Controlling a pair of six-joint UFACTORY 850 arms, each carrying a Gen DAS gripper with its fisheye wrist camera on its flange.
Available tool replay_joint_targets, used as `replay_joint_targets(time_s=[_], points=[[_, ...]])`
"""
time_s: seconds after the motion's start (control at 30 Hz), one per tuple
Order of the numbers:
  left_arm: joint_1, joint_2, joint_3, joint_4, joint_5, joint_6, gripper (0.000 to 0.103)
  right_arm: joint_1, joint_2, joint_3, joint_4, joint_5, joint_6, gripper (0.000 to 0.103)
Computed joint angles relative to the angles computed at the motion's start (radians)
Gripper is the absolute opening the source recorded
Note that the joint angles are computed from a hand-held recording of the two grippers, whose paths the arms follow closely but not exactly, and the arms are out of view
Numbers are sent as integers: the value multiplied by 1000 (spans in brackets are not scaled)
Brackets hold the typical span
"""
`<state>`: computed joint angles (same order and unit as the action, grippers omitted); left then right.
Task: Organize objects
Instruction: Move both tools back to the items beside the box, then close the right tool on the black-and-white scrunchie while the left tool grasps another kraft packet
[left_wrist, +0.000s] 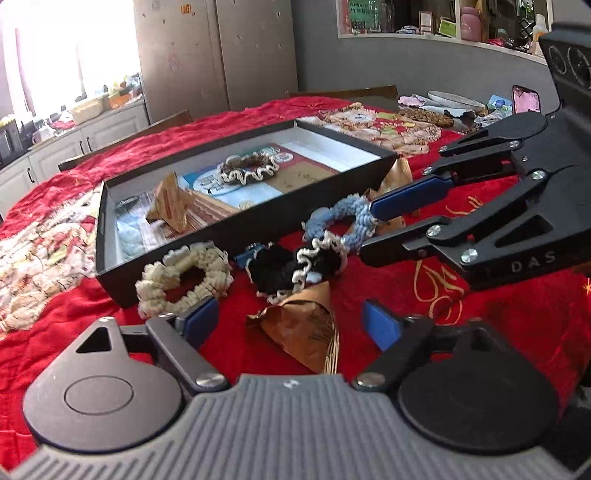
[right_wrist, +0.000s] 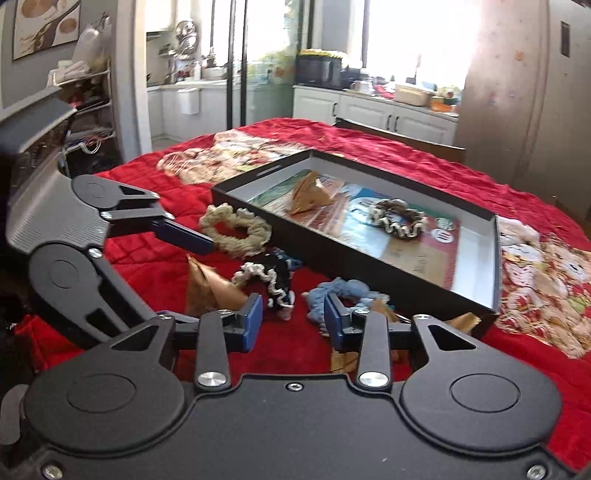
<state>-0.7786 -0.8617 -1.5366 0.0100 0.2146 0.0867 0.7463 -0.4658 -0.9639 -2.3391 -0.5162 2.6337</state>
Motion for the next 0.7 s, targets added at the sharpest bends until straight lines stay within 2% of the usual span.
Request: replay_joint_targets(time_s=[0.27,0.33,0.7], points=[[11,-21,-19,130,-2,-145,70,-26,-45,-55,-83,58,46,28],[12,-23,-23,152,-5,-172,62,-30,-56,-69,-81,70,35,26],[14,-23,-26,256,-12,-282,52,-35,-84,-99,-81,92,20,12]])
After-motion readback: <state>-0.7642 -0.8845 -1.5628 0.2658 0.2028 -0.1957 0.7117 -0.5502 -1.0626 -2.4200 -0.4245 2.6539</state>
